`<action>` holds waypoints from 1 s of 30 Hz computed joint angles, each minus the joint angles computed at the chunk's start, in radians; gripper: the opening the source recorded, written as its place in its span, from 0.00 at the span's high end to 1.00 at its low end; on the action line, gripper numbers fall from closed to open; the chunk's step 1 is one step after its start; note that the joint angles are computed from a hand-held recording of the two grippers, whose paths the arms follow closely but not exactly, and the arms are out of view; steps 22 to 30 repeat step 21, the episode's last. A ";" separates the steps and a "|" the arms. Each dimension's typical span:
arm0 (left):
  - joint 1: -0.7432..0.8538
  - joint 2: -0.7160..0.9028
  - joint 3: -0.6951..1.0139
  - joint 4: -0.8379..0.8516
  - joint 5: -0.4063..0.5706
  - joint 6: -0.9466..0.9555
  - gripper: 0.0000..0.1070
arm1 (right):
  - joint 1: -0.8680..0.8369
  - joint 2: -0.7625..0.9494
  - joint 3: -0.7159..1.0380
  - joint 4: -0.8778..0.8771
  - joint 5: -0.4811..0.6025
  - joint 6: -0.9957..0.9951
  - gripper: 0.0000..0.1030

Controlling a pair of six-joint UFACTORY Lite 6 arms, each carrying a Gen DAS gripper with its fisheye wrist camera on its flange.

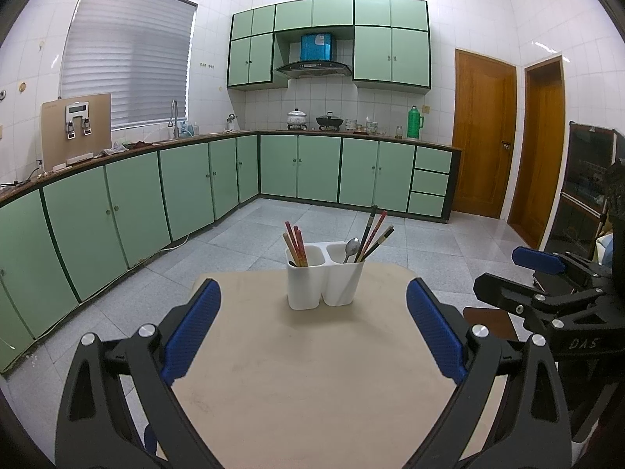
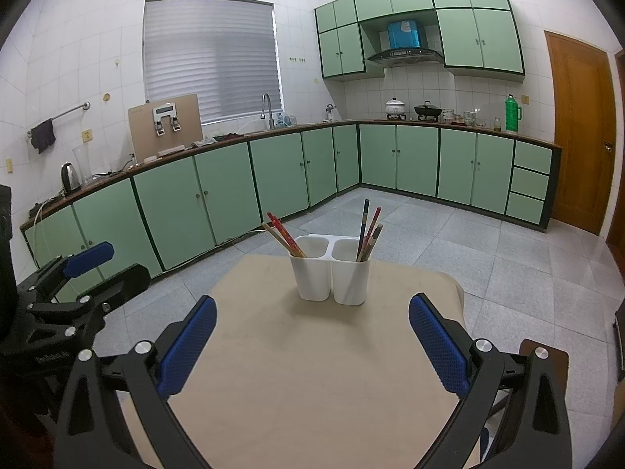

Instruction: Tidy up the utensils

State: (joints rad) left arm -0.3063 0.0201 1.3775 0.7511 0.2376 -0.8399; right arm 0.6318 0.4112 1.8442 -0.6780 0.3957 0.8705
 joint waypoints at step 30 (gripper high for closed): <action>0.008 0.014 0.023 -0.042 0.006 0.043 0.13 | -0.009 -0.009 -0.034 -0.026 -0.011 0.023 0.06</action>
